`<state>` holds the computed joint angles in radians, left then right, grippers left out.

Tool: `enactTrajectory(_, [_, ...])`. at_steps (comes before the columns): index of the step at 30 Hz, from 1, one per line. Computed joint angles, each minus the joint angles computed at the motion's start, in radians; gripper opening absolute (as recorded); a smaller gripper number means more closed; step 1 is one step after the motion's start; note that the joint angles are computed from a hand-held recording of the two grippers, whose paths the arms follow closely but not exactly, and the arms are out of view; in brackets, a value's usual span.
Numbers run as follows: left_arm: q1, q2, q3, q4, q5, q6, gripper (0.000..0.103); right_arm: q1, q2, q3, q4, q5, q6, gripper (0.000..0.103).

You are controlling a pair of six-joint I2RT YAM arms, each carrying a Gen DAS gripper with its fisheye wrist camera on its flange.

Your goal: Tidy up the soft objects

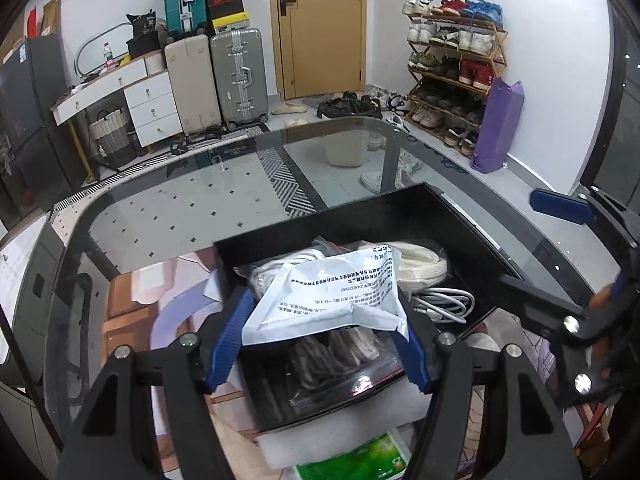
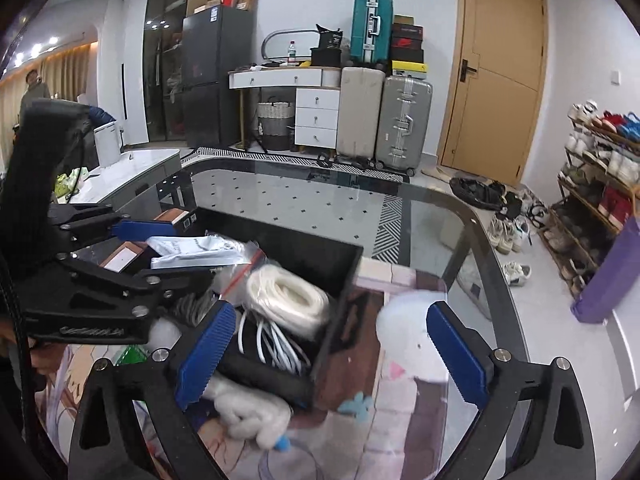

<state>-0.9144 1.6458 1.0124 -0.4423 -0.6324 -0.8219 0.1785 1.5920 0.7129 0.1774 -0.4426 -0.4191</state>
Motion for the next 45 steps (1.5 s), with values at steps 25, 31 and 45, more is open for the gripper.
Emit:
enactTrajectory(25, [-0.271, -0.186, -0.106, -0.221, -0.205, -0.455, 0.103, -0.100, -0.245, -0.258, -0.066, -0.096, -0.030, 0.102])
enactTrajectory(31, [-0.389, -0.129, -0.096, -0.394, -0.248, -0.703, 0.103, -0.105, -0.339, -0.342, -0.098, -0.117, -0.026, 0.102])
enactTrajectory(45, [-0.574, -0.005, -0.069, -0.595, -0.239, -1.052, 0.103, -0.043, -0.498, -0.510, -0.137, -0.101, -0.017, 0.102])
